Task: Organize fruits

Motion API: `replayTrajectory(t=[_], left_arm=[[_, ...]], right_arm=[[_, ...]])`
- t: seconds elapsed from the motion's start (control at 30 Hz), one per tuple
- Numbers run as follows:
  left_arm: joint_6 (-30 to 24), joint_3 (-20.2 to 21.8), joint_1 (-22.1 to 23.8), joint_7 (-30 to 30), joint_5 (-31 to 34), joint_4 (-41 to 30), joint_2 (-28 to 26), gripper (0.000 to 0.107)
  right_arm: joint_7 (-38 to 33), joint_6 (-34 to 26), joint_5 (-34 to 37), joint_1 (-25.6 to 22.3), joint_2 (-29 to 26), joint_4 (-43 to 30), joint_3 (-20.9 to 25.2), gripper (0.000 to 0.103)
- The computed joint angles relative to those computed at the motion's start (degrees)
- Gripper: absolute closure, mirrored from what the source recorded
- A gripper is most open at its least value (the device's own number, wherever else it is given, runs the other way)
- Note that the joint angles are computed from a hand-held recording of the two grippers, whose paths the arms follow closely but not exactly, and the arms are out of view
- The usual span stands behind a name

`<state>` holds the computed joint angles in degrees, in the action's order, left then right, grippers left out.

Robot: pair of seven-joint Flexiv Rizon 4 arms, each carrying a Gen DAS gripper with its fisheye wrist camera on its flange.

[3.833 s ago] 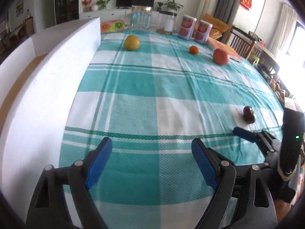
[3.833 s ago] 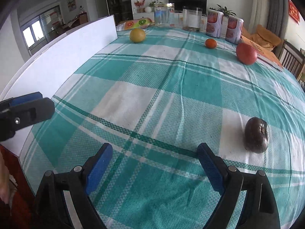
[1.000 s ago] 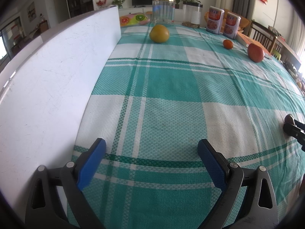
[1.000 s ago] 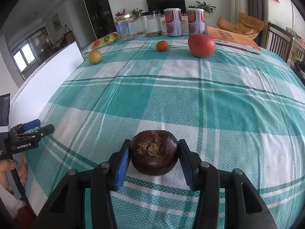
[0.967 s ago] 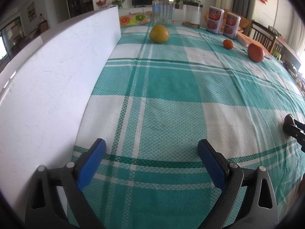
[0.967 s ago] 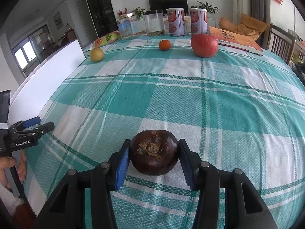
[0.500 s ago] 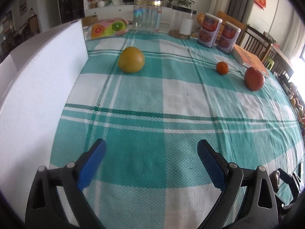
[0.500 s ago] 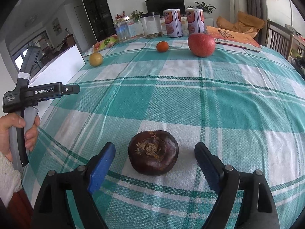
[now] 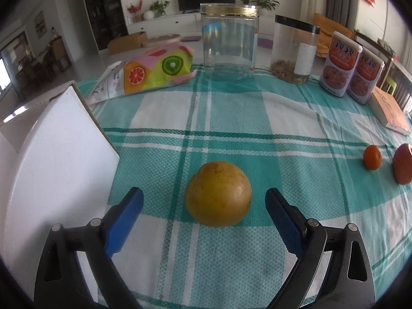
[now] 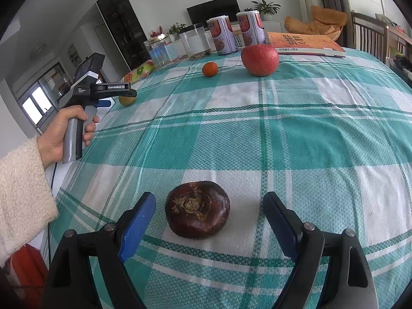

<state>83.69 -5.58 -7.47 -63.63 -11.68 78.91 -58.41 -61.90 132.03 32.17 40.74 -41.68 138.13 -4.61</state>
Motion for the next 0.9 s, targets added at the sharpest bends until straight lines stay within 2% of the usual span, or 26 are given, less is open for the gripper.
replayTrajectory(t=[0.07, 0.1, 0.23, 0.33, 0.47, 0.6, 0.7, 0.87, 0.9], left_arm=[[-0.4, -1.6, 0.7, 3.0, -1.0, -0.5, -0.7, 0.046], [-2.2, -0.9, 0.5, 1.9, 0.4, -1.0, -0.6, 0.056], [1.4, -3.8, 3.1, 3.6, 0.6, 6.6, 3.1, 0.056], [3.2, -7.1, 6.5, 5.2, 0.6, 15.7, 8.0, 0.056], [6.0, -15.3, 14.5, 9.3, 1.0, 30.4, 15.3, 0.056], [9.4, -23.4, 23.1, 11.7, 2.2, 42.6, 20.1, 0.056], [13.3, -27.4, 28.1, 11.4, 4.9, 48.8, 21.1, 0.056], [19.5, -26.9, 29.4, 8.2, 10.0, 51.4, 18.2, 0.055], [22.2, -27.4, 30.2, 7.8, 11.7, 51.7, 16.9, 0.055]], right_arm=[[0.0, -0.1, 0.5, 0.3, -0.1, -0.1, -0.2, 0.018], [0.0, -0.3, 0.8, 0.5, -0.1, -0.1, -0.4, 0.018], [-0.1, -0.9, 1.3, 1.1, -0.1, -0.3, -0.9, 0.018], [-0.2, -1.4, 1.7, 1.7, 0.0, -0.4, -1.5, 0.018], [-0.2, -1.6, 1.8, 2.0, 0.0, -0.4, -1.8, 0.018], [-0.4, -2.4, 2.1, 2.9, 0.1, -0.4, -2.6, 0.017], [-0.4, -2.6, 2.1, 3.0, 0.1, -0.4, -2.8, 0.017], [-0.3, -2.6, 2.0, 3.2, 0.0, -0.4, -2.9, 0.017], [-0.3, -2.6, 2.0, 3.2, 0.0, -0.4, -2.9, 0.017]])
